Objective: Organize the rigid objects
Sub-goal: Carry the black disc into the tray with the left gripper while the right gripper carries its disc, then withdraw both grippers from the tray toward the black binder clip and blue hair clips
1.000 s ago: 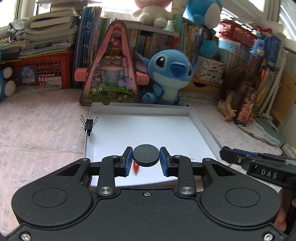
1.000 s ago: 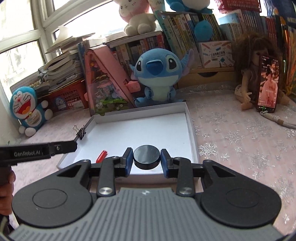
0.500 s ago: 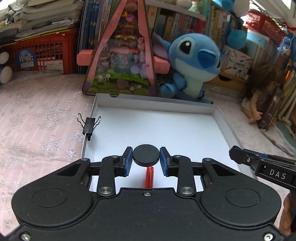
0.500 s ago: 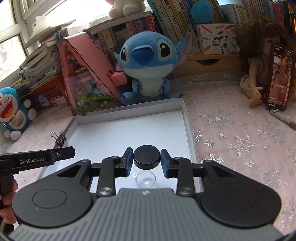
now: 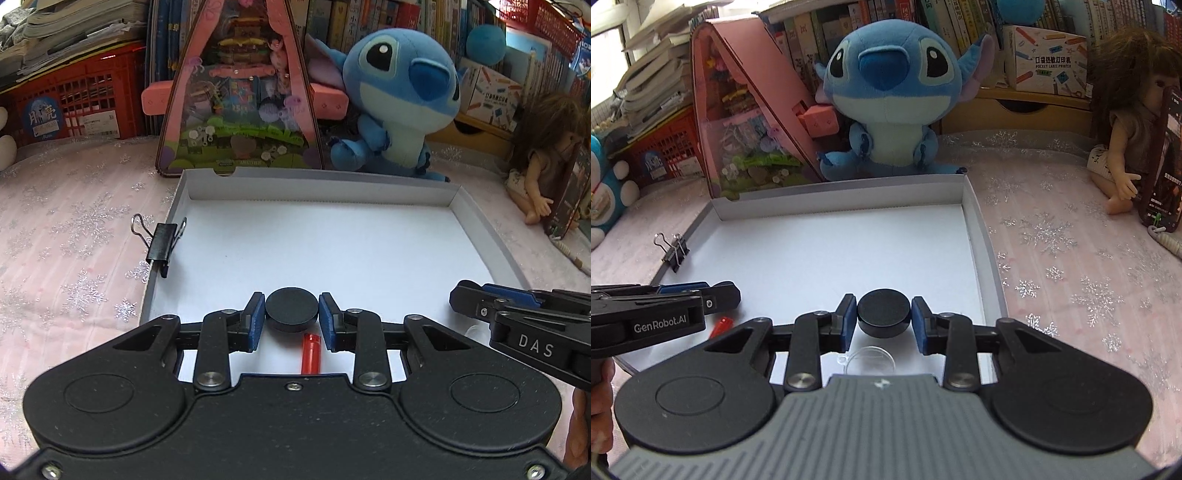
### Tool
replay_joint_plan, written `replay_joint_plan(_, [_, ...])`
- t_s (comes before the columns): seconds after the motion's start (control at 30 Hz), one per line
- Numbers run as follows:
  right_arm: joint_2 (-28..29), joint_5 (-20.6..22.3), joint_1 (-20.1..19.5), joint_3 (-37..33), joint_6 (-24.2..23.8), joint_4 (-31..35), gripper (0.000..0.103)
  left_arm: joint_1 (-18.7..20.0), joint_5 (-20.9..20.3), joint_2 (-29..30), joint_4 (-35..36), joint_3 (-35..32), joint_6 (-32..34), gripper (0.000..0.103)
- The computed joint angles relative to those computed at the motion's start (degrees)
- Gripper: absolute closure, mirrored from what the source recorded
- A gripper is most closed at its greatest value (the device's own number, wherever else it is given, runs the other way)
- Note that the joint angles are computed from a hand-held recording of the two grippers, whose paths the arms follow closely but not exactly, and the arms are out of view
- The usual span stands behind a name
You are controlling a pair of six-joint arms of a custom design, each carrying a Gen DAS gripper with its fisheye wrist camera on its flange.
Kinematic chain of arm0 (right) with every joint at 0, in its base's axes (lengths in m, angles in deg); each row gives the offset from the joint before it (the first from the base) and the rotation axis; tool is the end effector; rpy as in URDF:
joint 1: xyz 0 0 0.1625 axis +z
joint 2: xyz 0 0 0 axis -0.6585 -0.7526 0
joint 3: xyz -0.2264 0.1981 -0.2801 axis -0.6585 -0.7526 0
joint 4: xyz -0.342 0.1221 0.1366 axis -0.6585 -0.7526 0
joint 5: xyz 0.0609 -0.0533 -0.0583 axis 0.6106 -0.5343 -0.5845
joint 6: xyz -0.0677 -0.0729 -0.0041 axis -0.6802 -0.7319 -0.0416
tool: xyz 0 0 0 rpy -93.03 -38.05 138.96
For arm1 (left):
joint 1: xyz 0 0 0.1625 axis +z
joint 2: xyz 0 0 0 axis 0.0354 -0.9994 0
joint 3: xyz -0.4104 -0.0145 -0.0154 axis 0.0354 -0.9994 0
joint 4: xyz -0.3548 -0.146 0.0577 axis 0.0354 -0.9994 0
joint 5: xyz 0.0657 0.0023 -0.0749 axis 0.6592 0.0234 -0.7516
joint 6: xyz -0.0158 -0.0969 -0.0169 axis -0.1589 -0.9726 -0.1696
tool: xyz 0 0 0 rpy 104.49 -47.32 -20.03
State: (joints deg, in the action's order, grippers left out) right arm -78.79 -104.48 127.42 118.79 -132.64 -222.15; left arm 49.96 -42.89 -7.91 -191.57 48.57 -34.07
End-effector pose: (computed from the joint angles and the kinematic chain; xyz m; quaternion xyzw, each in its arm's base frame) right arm 0.0594 -0.8241 0.2750 0.3002 -0.8924 0.2553 0.2199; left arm -0.3361 -0.7894 0.0026 0.0001 0.8491 -0.3934 0.3525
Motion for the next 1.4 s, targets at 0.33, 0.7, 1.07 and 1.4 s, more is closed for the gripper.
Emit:
replay_joint_plan(0.33, [0.8, -1.2, 0.0, -0.4, -1.1, -0.2, 0.066, 0.0, 0.8, 0.5, -1.3, 0.2, 1.6, 0.073])
replay_joint_plan(0.7, [1.1, -1.6, 0.2, -0.2, -1.8, -1.0, 0.066, -0.1, 1.8, 1.3, -1.7, -0.8, 3.1, 0.073])
replay_joint_plan(1.07, [-0.8, 2.6, -0.5, 2.1, -0.6, -2.4, 0.046, -0.6, 2.1, 0.6, -3.5, 0.8, 4.4, 0.061])
replay_joint_plan(1.4, [-6.0, 6.3, -0.9, 9.7, -3.0, -8.9, 0.033, -3.6, 3.6, -2.8, -16.6, 9.7, 12.1, 0.036])
